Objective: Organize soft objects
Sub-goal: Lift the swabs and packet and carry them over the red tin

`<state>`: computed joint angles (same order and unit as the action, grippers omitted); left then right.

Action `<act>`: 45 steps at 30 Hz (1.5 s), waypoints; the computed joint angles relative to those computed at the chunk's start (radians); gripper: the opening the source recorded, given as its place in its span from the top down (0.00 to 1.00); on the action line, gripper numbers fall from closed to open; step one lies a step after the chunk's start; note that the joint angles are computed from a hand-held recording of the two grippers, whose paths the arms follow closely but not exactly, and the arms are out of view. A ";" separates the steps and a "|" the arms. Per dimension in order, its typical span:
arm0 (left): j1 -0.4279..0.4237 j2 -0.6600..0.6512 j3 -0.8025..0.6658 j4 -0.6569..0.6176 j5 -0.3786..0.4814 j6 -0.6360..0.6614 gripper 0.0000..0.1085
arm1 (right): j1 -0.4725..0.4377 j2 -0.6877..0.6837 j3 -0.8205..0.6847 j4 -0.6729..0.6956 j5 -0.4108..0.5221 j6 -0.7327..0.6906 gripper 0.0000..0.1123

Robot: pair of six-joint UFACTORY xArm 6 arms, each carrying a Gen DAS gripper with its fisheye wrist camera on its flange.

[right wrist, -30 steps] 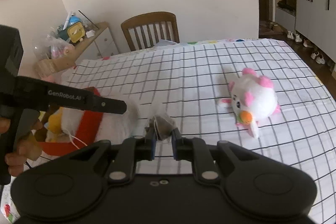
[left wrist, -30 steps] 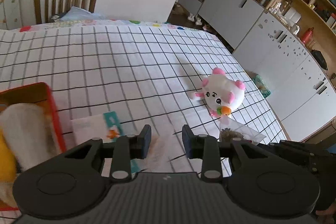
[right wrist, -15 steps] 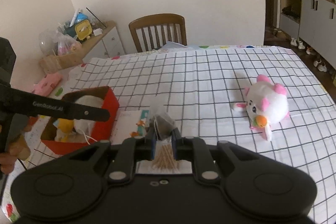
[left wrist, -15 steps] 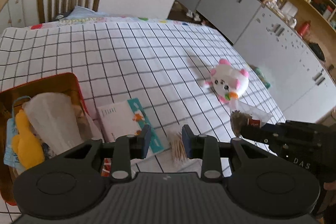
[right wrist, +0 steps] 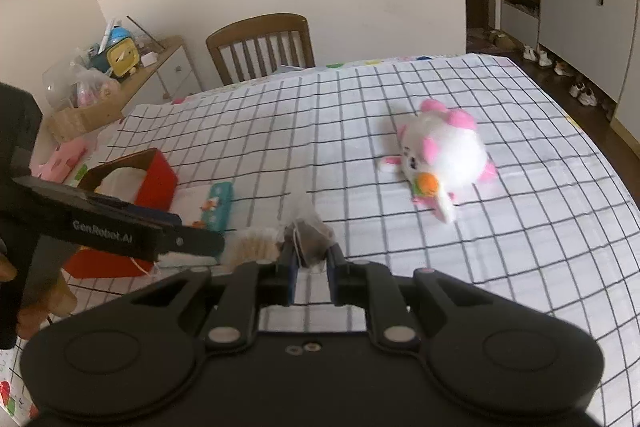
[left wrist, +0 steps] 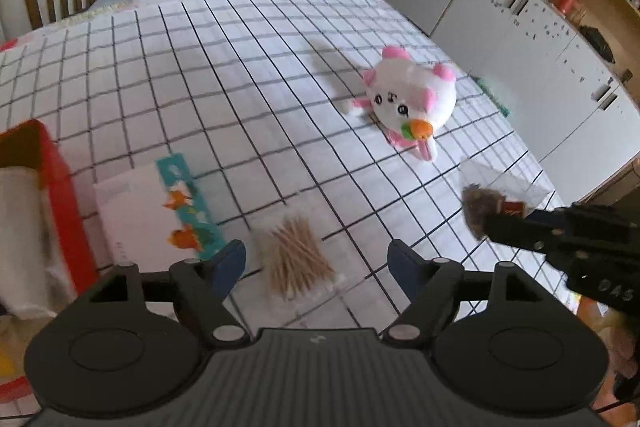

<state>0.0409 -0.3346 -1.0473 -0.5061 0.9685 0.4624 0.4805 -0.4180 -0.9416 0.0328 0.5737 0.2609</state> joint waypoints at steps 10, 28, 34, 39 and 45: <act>-0.118 0.054 0.048 0.121 -0.147 -0.137 0.28 | -0.073 -0.014 0.041 0.149 0.021 -0.172 0.88; -0.165 0.091 0.083 0.380 -0.260 -0.391 0.61 | -0.134 0.017 0.032 0.273 0.034 -0.325 0.88; -0.147 0.064 0.087 0.333 -0.260 -0.338 0.69 | -0.131 0.025 0.025 0.277 0.034 -0.328 0.88; -0.130 0.052 0.067 0.282 -0.235 -0.321 0.69 | -0.119 0.036 0.010 0.274 0.029 -0.320 0.88; -0.089 0.005 0.035 0.224 -0.177 -0.268 0.69 | -0.084 0.053 -0.028 0.258 0.023 -0.300 0.88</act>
<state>-0.0484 -0.3292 -1.0119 -0.2817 0.7914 0.1949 0.3968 -0.3653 -0.9692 0.2910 0.5967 -0.0391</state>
